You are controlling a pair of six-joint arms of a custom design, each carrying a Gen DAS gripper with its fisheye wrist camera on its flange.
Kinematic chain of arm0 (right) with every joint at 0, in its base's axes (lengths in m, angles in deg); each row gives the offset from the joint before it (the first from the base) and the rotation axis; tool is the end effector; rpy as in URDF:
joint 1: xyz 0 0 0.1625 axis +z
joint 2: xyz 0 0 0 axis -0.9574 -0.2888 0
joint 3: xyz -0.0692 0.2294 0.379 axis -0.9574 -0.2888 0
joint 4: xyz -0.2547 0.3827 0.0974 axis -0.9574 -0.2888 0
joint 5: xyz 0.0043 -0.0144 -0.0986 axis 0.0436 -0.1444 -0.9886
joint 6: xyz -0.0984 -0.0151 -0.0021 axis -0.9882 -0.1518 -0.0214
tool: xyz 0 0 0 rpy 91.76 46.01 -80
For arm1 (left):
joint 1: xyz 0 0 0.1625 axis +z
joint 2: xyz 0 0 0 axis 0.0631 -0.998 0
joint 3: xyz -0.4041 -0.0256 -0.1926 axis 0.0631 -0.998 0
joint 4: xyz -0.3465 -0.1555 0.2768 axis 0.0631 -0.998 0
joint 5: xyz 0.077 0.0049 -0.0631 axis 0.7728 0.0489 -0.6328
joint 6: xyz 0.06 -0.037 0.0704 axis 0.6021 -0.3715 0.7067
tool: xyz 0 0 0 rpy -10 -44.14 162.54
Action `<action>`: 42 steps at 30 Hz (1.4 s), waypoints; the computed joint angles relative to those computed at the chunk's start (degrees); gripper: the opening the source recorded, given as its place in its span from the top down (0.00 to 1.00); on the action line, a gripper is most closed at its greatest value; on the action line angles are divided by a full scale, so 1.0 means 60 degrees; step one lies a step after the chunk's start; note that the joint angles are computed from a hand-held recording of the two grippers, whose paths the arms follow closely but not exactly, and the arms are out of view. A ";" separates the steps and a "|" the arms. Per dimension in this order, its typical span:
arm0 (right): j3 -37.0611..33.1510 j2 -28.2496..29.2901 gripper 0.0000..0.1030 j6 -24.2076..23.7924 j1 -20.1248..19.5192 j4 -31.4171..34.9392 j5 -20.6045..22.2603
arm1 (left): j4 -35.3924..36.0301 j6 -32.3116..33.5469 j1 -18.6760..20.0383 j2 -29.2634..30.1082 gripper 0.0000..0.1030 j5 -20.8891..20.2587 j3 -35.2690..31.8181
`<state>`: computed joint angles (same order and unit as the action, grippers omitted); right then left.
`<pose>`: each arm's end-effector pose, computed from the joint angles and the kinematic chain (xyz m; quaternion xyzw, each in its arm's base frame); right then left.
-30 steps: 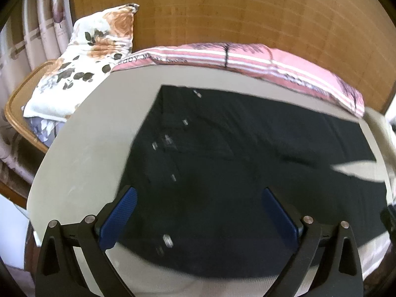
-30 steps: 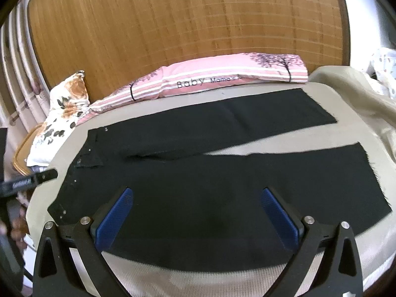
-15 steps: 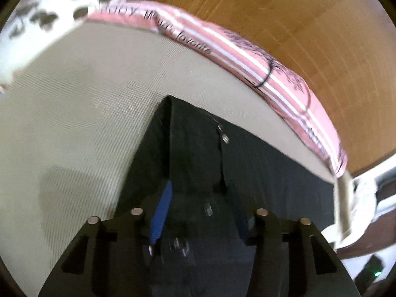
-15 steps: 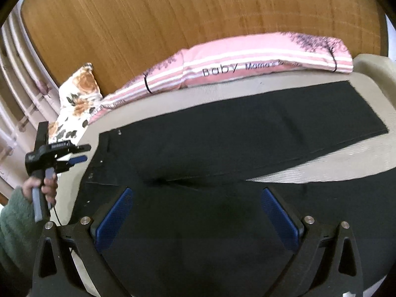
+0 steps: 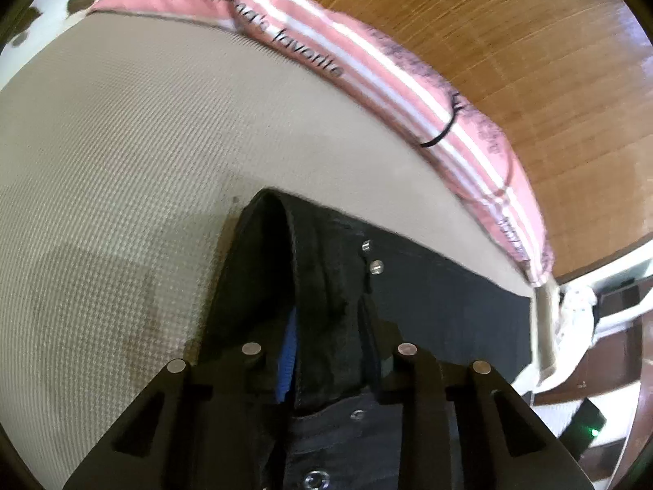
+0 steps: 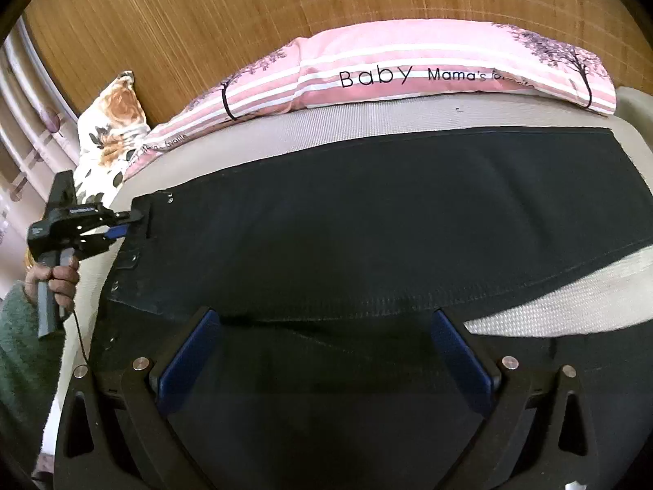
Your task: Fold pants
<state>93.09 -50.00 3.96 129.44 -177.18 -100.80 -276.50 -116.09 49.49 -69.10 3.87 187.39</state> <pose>-0.1100 -0.3961 0.3370 0.1328 -0.9431 0.2104 0.2206 -0.1688 -0.5248 -0.0262 -0.0837 0.9561 -0.2661 0.0898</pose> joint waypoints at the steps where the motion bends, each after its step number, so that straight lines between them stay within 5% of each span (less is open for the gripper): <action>1: -0.0023 0.0074 0.00 -0.0015 0.0000 -0.0037 -0.0030 | -0.0091 0.0098 -0.0016 -0.0014 0.72 -0.0001 0.0010; 19: -0.0683 0.0997 0.00 0.0215 0.0135 -0.0191 0.0156 | -0.0004 0.1274 0.0936 0.0752 0.75 -0.1017 -0.1395; 20: -0.0792 0.1103 0.00 0.0144 0.0202 -0.0143 0.0138 | -0.0133 0.1297 0.0858 0.0785 0.88 -0.0786 -0.1355; 21: -0.0935 0.1243 0.00 -0.0002 0.0299 -0.0127 0.0112 | -0.0172 0.1348 0.0776 0.0787 0.90 -0.0553 -0.1314; 27: -0.2220 0.2226 0.00 -0.1530 0.0973 0.0518 -0.0144 | -0.2239 0.2267 0.0008 0.0815 0.91 -0.0047 -0.0714; 32: -0.3730 0.3469 0.00 -0.2294 0.1556 0.1597 -0.0828 | -0.3860 0.3206 -0.0712 0.0878 0.91 -0.0008 -0.0285; 42: -0.6920 0.5644 0.00 -0.3601 0.2261 0.5803 -0.1980 | -0.4364 0.3799 -0.1289 0.0648 0.91 -0.0133 0.0056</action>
